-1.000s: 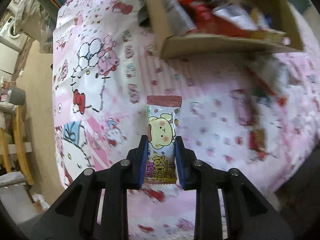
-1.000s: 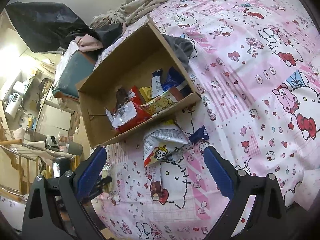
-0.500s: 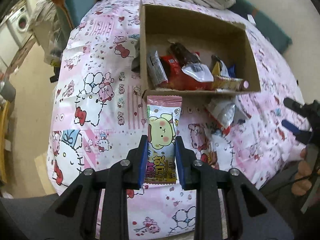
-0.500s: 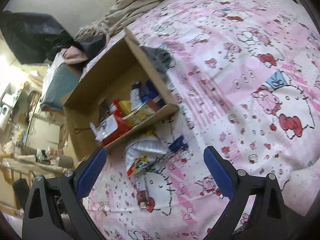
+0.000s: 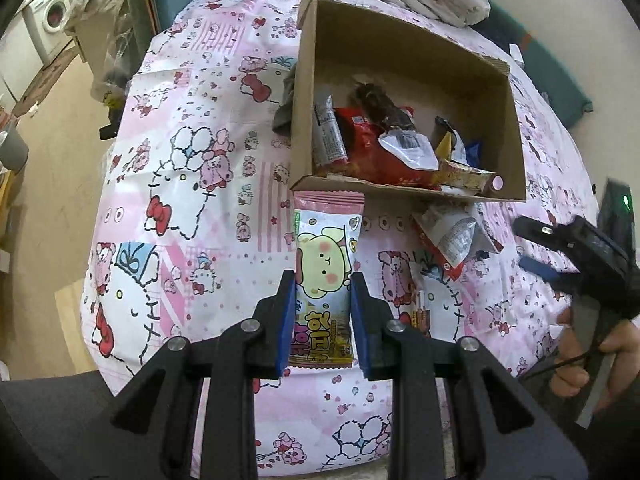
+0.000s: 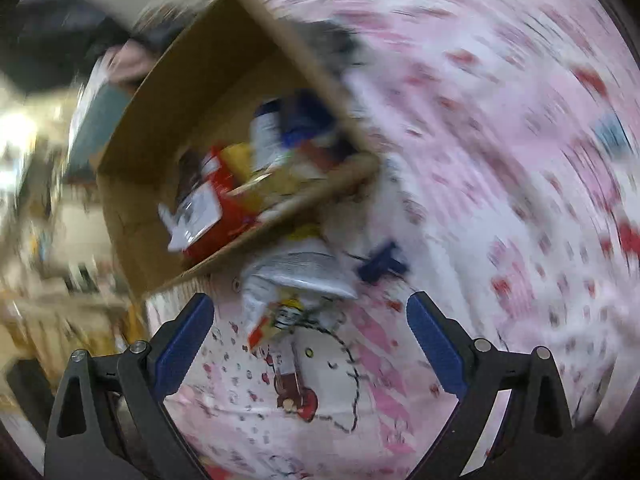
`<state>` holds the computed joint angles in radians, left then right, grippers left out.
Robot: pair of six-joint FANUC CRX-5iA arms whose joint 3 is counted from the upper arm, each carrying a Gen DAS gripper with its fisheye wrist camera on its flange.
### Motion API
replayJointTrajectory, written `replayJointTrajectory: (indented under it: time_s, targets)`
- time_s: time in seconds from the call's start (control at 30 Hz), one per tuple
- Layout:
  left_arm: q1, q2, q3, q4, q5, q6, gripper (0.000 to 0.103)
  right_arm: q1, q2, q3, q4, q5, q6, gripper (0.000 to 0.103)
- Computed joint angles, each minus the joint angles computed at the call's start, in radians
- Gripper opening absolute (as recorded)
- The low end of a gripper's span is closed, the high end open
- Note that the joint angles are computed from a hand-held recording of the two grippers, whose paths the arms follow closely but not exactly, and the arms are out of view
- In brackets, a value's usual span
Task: Organize snacks
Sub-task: 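Grasp the white printed chip bag with the right tool while the left tool holds the bear packet, then carry both snacks over the box and open both tools inside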
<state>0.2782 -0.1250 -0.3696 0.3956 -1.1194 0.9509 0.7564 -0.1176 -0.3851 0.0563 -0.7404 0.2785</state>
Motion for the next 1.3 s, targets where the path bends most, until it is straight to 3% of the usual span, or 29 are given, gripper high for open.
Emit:
replayJointTrajectory:
  time_s: [0.17, 0.37, 0.5, 0.57, 0.8, 0.9, 0.97, 1.07, 1.13, 1.23, 1.3]
  targets:
    - [-0.005, -0.003, -0.003, 0.009, 0.003, -0.01, 0.022, -0.025, 0.205, 0.224, -0.06, -0.171, 0.325, 0.103]
    - [0.003, -0.006, -0.006, 0.012, 0.006, -0.011, 0.022, -0.033, 0.326, 0.321, -0.083, -0.289, 0.391, 0.101]
    - [0.0, -0.004, -0.003, 0.005, 0.014, 0.001, 0.022, -0.011, 0.329, 0.31, -0.05, -0.296, 0.389, 0.078]
    - [-0.002, -0.006, -0.004, 0.005, 0.019, -0.001, 0.022, 0.005, 0.319, 0.301, -0.026, -0.296, 0.38, 0.073]
    - [0.003, -0.016, -0.009, -0.003, 0.036, -0.001, 0.022, 0.045, 0.251, 0.279, -0.057, -0.319, 0.368, 0.07]
    - [0.008, -0.018, -0.009, 0.001, 0.04, 0.005, 0.022, 0.056, 0.163, 0.229, -0.108, -0.28, 0.358, 0.07]
    - [0.011, -0.023, -0.011, 0.013, 0.046, -0.001, 0.022, 0.058, 0.079, 0.186, -0.138, -0.204, 0.361, 0.07]
    - [0.015, -0.029, -0.007, 0.049, 0.054, -0.013, 0.022, 0.063, -0.082, 0.056, -0.139, 0.025, 0.306, 0.07]
    - [0.011, -0.028, 0.004, 0.075, 0.066, -0.018, 0.022, 0.092, -0.145, -0.014, 0.002, 0.115, 0.181, 0.07]
    - [0.0, -0.021, 0.025, 0.116, 0.08, -0.038, 0.022, 0.113, -0.177, -0.062, 0.216, 0.141, 0.056, 0.07]
    - [-0.02, -0.006, 0.051, 0.128, 0.092, -0.039, 0.022, 0.091, -0.167, -0.05, 0.237, 0.155, 0.058, 0.07]
